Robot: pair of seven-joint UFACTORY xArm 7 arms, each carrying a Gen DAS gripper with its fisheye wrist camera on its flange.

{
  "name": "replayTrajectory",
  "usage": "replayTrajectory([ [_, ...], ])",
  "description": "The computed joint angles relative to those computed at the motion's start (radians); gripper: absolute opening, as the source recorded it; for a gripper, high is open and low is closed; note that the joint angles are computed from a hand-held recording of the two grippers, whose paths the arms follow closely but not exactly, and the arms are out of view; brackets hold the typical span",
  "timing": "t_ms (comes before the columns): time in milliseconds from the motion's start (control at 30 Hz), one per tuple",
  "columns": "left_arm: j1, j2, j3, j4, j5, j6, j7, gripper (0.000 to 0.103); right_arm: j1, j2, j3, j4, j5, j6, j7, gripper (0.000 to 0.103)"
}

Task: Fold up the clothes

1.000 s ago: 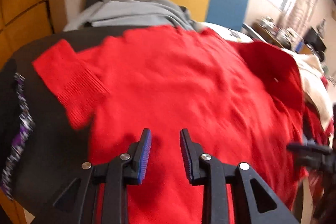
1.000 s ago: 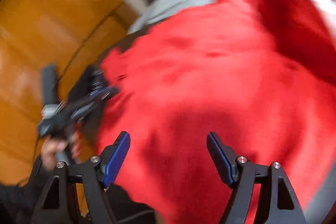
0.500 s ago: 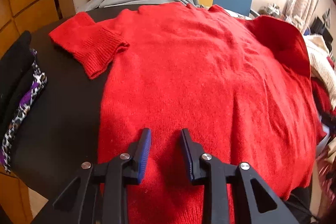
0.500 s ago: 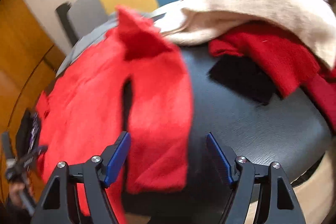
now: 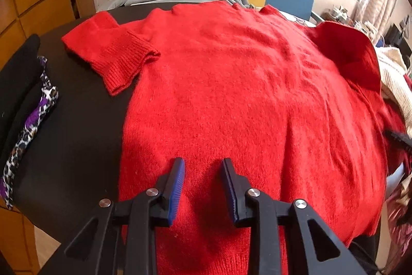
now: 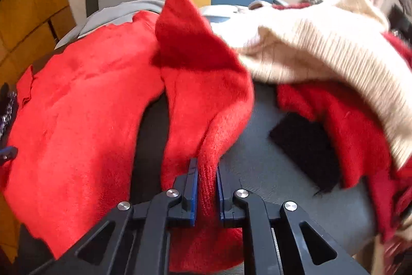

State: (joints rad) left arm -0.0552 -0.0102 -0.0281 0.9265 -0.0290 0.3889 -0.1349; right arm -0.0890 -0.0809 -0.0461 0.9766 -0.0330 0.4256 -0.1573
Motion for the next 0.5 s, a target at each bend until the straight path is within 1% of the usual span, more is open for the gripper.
replayTrajectory([
  [133,0.001,0.007,0.002,0.012,-0.038,0.015,0.043,0.030,-0.040,-0.024,-0.003,0.072,-0.164,-0.019,0.027,0.012],
  [267,0.004,0.012,0.004,0.023,-0.060,0.029,0.065,0.031,-0.103,0.039,-0.005,0.247,-0.417,-0.009,0.154,0.012],
  [300,0.004,0.013,0.003,0.026,-0.055,0.033,0.065,0.031,-0.108,0.078,-0.014,0.311,-0.454,0.013,0.176,0.012],
  [333,0.004,0.014,0.003,0.028,-0.050,0.037,0.064,0.031,-0.098,0.122,-0.040,0.383,-0.463,0.039,0.175,0.012],
  [367,0.004,0.016,0.003,0.032,-0.046,0.043,0.066,0.031,-0.126,0.171,-0.024,0.455,-0.429,0.065,0.143,0.012],
  [400,0.005,0.017,0.003,0.037,-0.042,0.049,0.069,0.031,-0.112,0.236,-0.050,0.544,-0.408,0.103,0.139,0.012],
  [433,0.005,0.018,0.003,0.039,-0.042,0.053,0.075,0.031,-0.107,0.309,-0.067,0.646,-0.404,0.148,0.155,0.012],
  [500,0.006,0.017,0.004,0.040,-0.049,0.061,0.089,0.031,-0.116,0.441,-0.088,0.844,-0.327,0.279,0.165,0.012],
])
